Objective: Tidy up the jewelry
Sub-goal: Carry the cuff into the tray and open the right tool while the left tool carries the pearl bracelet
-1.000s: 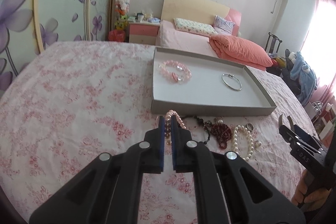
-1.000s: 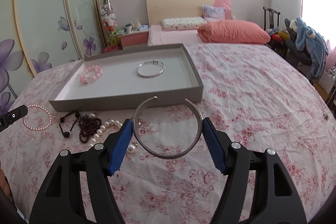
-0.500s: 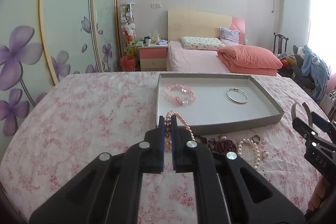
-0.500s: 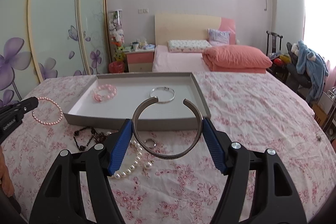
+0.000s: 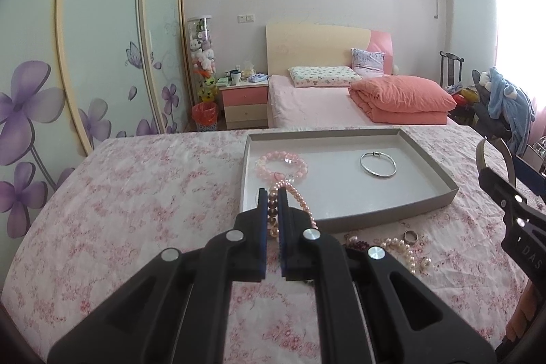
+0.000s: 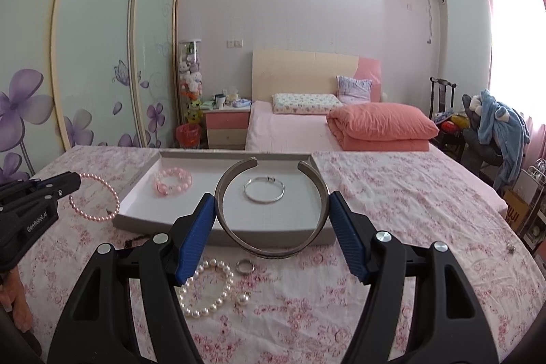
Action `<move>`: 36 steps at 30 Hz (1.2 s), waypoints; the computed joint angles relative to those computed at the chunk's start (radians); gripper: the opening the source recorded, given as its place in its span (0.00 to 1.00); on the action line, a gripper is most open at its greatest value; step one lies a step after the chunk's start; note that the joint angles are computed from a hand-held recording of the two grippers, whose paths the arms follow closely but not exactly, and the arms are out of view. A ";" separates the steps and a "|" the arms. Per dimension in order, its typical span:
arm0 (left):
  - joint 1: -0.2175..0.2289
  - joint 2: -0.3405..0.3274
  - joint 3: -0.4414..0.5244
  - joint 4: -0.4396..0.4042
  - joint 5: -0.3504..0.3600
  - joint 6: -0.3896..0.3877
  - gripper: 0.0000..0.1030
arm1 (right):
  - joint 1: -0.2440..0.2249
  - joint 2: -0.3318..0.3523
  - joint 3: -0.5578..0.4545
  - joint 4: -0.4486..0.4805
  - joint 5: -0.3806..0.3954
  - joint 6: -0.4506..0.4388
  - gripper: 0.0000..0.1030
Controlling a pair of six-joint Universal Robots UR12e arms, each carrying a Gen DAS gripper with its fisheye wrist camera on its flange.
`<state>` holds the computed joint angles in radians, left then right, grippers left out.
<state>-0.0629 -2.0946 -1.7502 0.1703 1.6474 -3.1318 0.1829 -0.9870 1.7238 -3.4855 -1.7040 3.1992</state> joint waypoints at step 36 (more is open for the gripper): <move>-0.010 -0.200 0.334 -0.181 -0.005 0.006 0.07 | -0.027 0.164 -0.317 0.349 0.053 0.071 0.66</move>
<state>-0.0725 -2.2942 -1.4159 -0.0105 1.6420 -3.1261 0.1555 -0.8230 1.4068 -3.1364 -1.6512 3.2700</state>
